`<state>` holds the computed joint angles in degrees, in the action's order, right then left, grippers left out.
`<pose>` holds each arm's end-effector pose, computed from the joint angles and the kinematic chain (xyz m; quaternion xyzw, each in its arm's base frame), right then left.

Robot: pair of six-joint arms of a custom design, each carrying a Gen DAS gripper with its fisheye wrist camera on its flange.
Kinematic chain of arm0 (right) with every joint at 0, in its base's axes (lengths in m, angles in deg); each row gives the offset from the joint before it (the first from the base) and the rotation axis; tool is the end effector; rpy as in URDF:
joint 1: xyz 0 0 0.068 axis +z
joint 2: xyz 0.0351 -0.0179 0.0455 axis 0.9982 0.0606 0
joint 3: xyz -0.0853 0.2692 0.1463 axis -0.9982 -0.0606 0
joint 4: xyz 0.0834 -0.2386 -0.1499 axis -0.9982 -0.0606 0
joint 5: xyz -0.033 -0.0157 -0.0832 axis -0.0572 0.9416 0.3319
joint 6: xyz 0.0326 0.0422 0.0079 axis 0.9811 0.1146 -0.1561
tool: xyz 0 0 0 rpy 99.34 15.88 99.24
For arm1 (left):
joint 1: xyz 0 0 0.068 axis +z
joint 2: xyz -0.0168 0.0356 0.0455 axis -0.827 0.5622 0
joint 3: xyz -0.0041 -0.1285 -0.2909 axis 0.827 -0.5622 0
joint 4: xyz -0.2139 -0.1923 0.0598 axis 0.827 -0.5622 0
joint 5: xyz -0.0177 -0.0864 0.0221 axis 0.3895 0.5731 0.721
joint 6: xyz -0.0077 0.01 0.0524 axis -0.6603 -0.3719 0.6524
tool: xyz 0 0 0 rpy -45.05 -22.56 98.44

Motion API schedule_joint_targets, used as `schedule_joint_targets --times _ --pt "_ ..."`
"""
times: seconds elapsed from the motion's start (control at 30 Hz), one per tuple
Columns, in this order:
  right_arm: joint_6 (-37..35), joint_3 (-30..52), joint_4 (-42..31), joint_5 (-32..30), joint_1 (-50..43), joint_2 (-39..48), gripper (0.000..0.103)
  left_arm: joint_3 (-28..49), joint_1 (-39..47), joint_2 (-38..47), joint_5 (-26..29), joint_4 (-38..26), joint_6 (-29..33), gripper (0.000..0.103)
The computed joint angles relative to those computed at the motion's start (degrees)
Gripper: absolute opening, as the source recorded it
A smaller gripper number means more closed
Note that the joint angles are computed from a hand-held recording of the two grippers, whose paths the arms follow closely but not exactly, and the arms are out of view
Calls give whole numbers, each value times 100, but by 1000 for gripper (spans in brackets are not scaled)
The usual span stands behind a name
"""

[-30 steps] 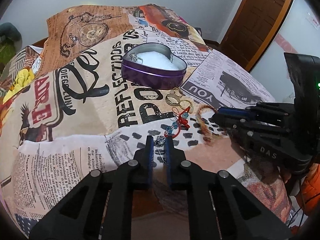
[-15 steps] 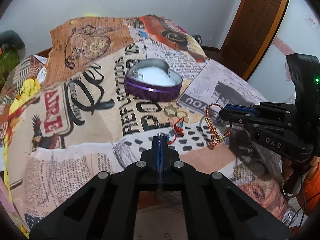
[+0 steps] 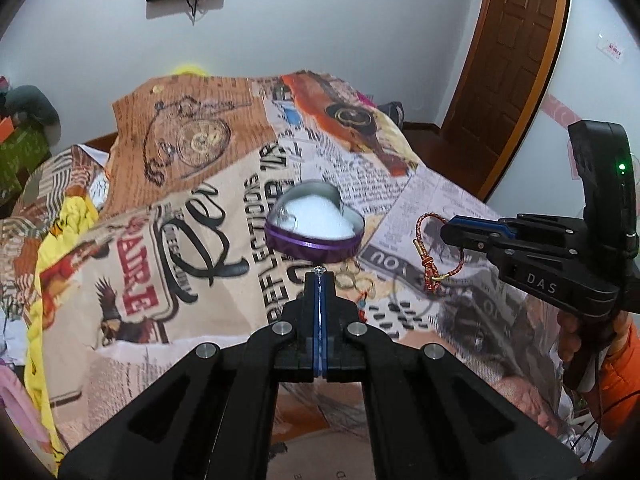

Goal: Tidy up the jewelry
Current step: 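Carry the bracelet and earring over the heart tin and release them inside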

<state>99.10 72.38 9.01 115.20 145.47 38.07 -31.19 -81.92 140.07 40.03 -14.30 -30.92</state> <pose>0.1318 0.1796 0.3165 0.0980 0.9306 0.0326 0.3512 0.2382 -0.1307 0.3080 0.3499 0.8565 -0.2099 0.3160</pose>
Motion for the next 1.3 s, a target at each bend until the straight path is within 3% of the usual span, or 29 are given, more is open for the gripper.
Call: schedule_joint_targets --times 0.57,1.3 --pt "-1239 246 759 -32 -921 80 10 629 -18 718 -23 520 -164 0" --pt "-2643 195 1748 -1232 -2044 1044 10 1418 -263 2204 -66 746 -256 0"
